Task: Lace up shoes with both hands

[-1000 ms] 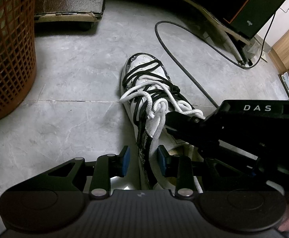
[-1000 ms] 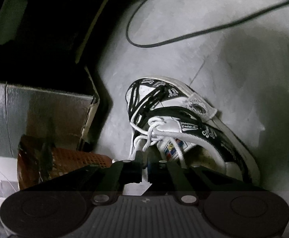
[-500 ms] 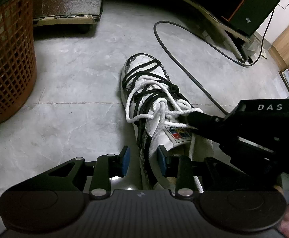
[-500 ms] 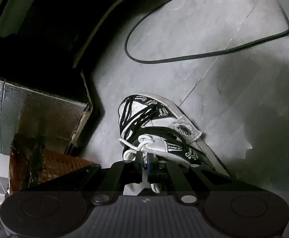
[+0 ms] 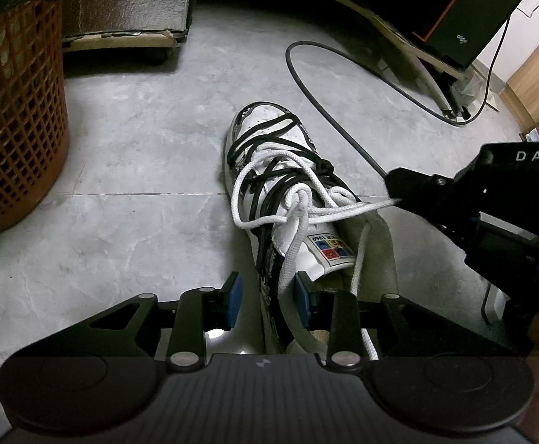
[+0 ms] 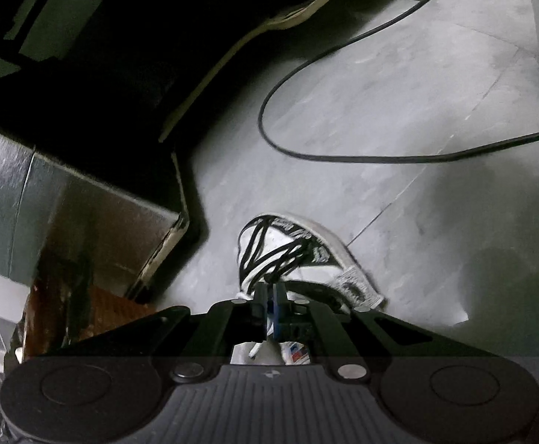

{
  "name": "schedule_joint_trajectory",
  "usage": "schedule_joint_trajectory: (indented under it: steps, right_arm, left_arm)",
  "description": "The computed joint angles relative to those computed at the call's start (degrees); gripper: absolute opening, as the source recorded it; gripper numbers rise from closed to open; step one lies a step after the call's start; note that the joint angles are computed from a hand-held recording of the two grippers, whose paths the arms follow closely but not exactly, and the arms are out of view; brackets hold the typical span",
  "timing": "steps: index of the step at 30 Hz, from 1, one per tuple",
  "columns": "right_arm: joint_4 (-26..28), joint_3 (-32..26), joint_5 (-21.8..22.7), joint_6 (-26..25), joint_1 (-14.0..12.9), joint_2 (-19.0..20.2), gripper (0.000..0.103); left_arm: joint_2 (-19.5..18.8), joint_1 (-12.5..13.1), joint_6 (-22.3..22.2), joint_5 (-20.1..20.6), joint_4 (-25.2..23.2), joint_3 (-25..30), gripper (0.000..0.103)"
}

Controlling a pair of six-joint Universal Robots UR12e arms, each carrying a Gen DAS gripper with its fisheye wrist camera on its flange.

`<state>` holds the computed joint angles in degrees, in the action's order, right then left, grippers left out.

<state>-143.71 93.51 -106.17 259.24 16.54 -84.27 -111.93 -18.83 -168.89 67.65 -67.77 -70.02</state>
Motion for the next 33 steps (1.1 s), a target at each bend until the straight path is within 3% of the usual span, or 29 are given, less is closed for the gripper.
schedule_joint_trajectory:
  steps: [13, 19, 24, 26, 33]
  right_arm:
    - [0.87, 0.76, -2.05, -0.05, -0.29, -0.8, 0.003]
    - [2.55, 0.41, -5.16, 0.73, -0.1, -1.1, 0.0]
    - [-4.08, 2.6, -0.49, 0.75, -1.06, -1.48, 0.001]
    - [-4.11, 2.42, 0.95, -0.28, -1.14, -1.35, 0.007]
    - [-6.28, 2.31, 4.74, -1.19, -0.85, -0.7, 0.012]
  left_arm:
    - [0.04, -0.06, -0.22, 0.2, -0.22, 0.09, 0.035]
    - [0.13, -0.11, -0.96, 0.3, 0.06, -0.09, 0.036]
    - [0.15, -0.07, -1.02, 0.25, 0.22, -0.19, 0.036]
    - [0.18, 0.01, -1.21, 0.1, 0.35, -0.31, 0.036]
    - [0.33, 0.1, -1.5, -0.09, 0.87, -0.66, 0.036]
